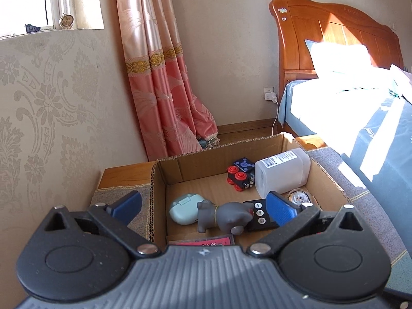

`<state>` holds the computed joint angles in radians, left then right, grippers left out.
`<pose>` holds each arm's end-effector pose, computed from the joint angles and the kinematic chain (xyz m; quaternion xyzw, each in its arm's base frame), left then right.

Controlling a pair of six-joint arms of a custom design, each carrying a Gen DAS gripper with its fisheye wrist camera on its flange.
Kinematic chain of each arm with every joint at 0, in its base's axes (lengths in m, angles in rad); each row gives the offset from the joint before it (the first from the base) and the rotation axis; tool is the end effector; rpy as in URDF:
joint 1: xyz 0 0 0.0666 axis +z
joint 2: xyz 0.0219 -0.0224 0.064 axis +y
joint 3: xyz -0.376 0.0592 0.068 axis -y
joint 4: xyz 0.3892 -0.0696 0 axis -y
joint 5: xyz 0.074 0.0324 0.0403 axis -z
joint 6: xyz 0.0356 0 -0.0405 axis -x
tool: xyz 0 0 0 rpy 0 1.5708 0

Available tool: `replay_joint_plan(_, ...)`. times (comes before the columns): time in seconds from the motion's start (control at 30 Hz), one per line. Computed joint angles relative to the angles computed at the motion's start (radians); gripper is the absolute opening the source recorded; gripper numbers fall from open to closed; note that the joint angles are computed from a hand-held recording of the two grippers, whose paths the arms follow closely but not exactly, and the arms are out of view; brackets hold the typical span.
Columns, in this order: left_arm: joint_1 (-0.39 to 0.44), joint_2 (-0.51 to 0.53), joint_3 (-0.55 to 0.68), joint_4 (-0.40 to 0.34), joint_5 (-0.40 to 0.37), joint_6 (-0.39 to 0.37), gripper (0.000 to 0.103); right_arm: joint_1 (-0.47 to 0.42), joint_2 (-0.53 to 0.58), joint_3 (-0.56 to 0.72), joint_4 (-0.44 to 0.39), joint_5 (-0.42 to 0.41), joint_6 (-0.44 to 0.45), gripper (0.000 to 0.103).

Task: Organize rigid objects

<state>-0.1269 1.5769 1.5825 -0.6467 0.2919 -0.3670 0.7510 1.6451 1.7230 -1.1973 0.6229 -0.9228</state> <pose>0.5620 -0.0824 0.4435 0.2794 0.8416 -0.0759 0.4559 0.4168 0.3601 0.4381 0.1479 0.9184 -0.0419 0.3645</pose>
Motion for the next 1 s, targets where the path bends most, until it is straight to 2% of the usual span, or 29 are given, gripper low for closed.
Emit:
replay_joint_plan(0.17, 0.036, -0.09, -0.095, -0.024, 0.011, 0.019, 0.103, 0.013, 0.017, 0.032, -0.047, 0.012, -0.031, 0.103)
replay_joint_plan(0.37, 0.072, -0.167, -0.165, -0.125, 0.011, 0.015, 0.102, 0.031, 0.069, 0.115, -0.191, 0.029, -0.126, 0.103)
replay_joint_plan(0.63, 0.092, -0.218, -0.18, -0.196, 0.007, -0.009, 0.102, 0.062, 0.09, 0.178, -0.272, 0.059, -0.187, 0.103)
replay_joint_plan(1.0, 0.107, -0.243, -0.19, -0.185, 0.006, -0.015, 0.102, 0.079, 0.107, 0.22, -0.302, 0.079, -0.205, 0.103)
